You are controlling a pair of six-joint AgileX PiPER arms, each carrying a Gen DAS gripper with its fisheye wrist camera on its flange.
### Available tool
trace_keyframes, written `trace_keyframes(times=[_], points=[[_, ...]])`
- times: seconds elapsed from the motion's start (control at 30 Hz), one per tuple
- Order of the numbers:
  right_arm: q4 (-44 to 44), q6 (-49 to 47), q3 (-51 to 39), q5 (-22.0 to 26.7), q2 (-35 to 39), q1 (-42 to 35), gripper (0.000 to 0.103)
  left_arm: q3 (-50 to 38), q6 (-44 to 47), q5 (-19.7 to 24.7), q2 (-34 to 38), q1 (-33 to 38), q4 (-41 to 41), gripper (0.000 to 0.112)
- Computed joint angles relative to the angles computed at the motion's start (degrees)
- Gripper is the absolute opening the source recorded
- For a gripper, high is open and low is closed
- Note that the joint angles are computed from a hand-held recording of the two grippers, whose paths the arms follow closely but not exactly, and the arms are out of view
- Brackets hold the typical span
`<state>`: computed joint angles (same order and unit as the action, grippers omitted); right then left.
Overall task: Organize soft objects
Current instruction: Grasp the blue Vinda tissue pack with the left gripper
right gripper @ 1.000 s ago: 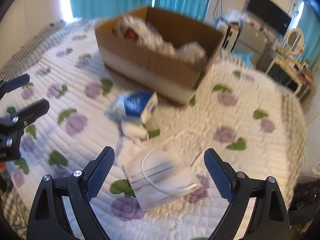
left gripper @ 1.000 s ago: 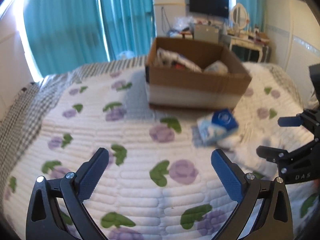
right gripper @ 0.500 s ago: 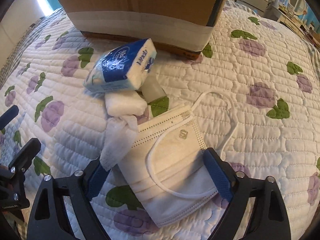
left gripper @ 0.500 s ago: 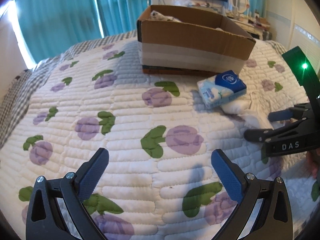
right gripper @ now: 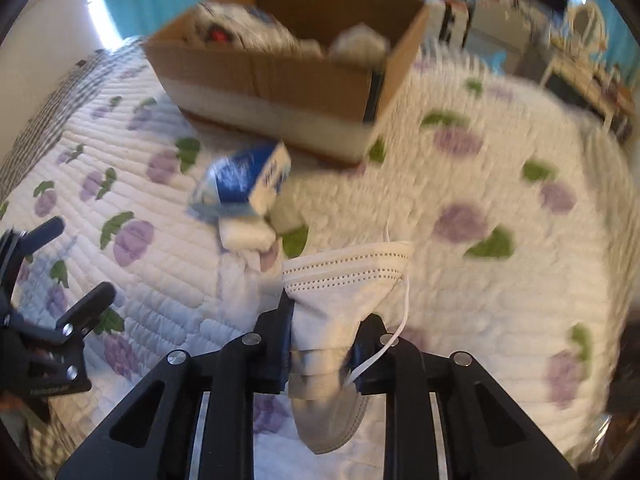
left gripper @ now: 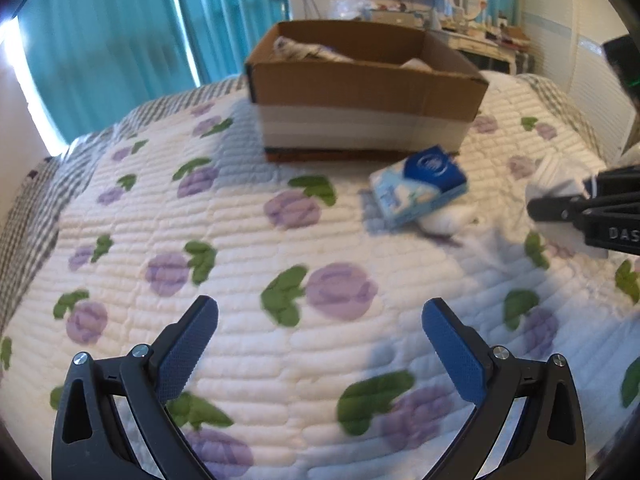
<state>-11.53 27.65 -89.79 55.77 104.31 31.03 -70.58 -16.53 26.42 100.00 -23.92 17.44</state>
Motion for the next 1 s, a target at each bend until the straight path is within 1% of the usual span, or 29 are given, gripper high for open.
trace_keyframes(times=[0.07,0.17,0.2,0.23,0.3,0.33,0.4,0.47,0.53,0.6,0.63,0.67,0.7,0.77,0.8,0.83,0.87,0.9,0.93,0.97,1.0], points=[[-3.65,-0.26,-0.03,0.28,-2.29,0.58,0.022,-4.33,1.24,2.34,2.12,-0.73,-1.85,0.103],[-6.92,-0.35,-1.86,0.6,-3.19,0.56,0.022,-11.34,2.28,5.81,5.82,-1.95,-3.85,0.102],[-8.08,-0.03,-3.7,0.83,-1.8,0.82,0.022,-12.99,2.99,6.3,6.68,-2.35,-4.6,0.102],[-9.23,0.15,-5.13,0.8,-0.76,0.8,0.022,-15.77,5.62,6.85,8.21,-2.8,-6.76,0.102],[-10.04,0.14,-7.2,0.53,0.99,0.26,0.022,-19.19,6.81,7.64,10.23,-3.64,-7.1,0.102],[-10.1,0.25,-6.06,-0.91,0.7,-0.42,0.022,-21.58,6.68,8.56,11.72,-4.21,-6.55,0.102],[-9.03,0.06,-7.15,-2.79,2.39,-1.59,0.022,-26.49,8.8,10.83,14.81,-4.53,-8.77,0.101],[-8.24,0.08,-7.25,-4.78,3.59,-2.68,0.022,-32.11,11.1,13.82,18.37,-4.29,-12.14,0.096],[-7.26,-0.1,-6.66,-6.69,4.53,-3.63,0.022,-36.12,11.58,15.73,21.08,-4.3,-13.33,0.095],[-5.65,-0.9,-5.69,-8.08,4.86,-4.45,0.022,-39.91,11.25,17.16,24.05,-4.16,-13.05,0.085],[-4.78,-1.53,-5.42,-8.55,5.06,-4.92,0.022,-41.53,11.42,18.35,25.12,-4.12,-13.29,0.078],[-4.38,-1.85,-4.97,-9.05,5.01,-5.22,0.022,-44.45,12.15,20.65,27.13,-3.79,-14.36,0.075],[-3.98,-2.03,-4.44,-9.55,4.77,-5.44,0.022,-45.35,12.51,21.29,27.84,-3.61,-15.05,0.074],[-3.39,-2.4,-3.53,-10.67,4.16,-5.82,0.022,-46.59,13.13,22.45,28.86,-3.39,-16.17,0.068],[-3.21,-2.57,-3.25,-11.08,3.82,-5.91,0.022,-46.17,13.56,22.23,28.61,-3.48,-16.31,0.061],[-3.15,-2.45,-3.11,-11.32,3.69,-5.84,0.022,-45.32,14.25,21.7,28.0,-3.6,-16.62,0.05],[-3.22,-2.3,-2.92,-11.47,3.53,-5.75,0.022,-44.33,15.05,21.17,27.19,-3.72,-17.01,0.041],[-3.15,-2.34,-2.81,-11.57,3.42,-5.71,0.022,-43.91,15.45,21.07,26.66,-3.87,-17.11,0.037],[-2.95,-2.46,-2.74,-11.61,3.29,-5.62,0.022,-43.58,16.39,21.12,26.07,-3.86,-17.63,0.028],[-3.21,-2.18,-2.47,-11.75,2.94,-5.4,0.022,-42.67,16.76,20.86,25.02,-3.99,-17.59,0.024],[-3.62,-1.81,-2.3,-11.68,2.54,-5.1,0.022,-42.14,16.91,20.76,24.3,-3.98,-17.43,0.023]])
